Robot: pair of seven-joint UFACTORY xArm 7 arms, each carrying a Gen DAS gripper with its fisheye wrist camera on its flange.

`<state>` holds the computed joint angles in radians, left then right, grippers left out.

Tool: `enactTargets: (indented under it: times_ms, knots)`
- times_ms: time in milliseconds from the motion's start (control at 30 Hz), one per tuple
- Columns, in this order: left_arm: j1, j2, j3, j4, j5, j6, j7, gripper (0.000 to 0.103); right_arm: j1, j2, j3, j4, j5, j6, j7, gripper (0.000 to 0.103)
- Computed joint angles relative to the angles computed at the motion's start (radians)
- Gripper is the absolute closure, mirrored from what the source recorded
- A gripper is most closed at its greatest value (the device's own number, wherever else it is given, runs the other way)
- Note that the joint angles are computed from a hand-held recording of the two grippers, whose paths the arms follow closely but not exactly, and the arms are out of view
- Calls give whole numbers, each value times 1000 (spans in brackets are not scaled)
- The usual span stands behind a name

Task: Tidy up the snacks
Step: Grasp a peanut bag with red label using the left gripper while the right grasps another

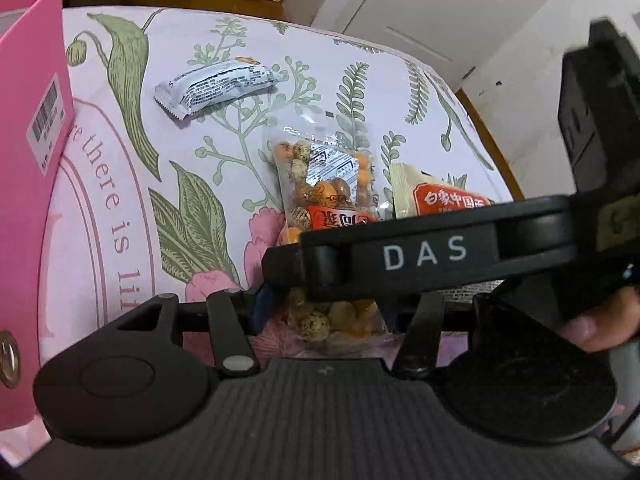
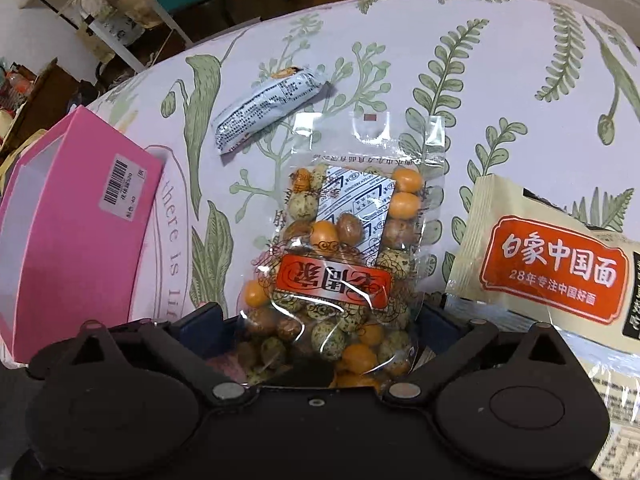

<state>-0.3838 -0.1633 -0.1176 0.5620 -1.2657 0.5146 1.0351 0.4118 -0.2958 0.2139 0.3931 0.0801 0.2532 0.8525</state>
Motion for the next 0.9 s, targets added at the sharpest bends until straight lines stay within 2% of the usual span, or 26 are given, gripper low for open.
enactTargets:
  times_ms: [33, 133, 200, 300, 533, 700, 900]
  knots:
    - [3, -1, 4, 1, 4, 11, -5, 52, -25, -11, 28, 2, -36, 21, 29, 8]
    - [8, -29, 7, -10, 32, 33, -16, 52, 4, -59, 13, -29, -11, 14, 38, 12]
    - [4, -68, 3, -27, 71, 23, -37, 52, 32, -97, -4, -57, 23, -10, 36, 13]
    - [-1, -135, 11, -52, 167, 40, -101, 52, 36, -155, 29, -74, 19, 2, 74, 13]
    - [-1, -318, 57, -93, 461, 163, -292, 52, 103, -273, 50, -91, 37, 47, 135, 13]
    - [3, -446, 111, -120, 562, 267, -379, 52, 137, -314, 75, -67, 27, 85, 157, 13]
    - [22, -602, 151, -149, 648, 338, -434, 52, 158, -342, 99, -27, -6, 93, 143, 13]
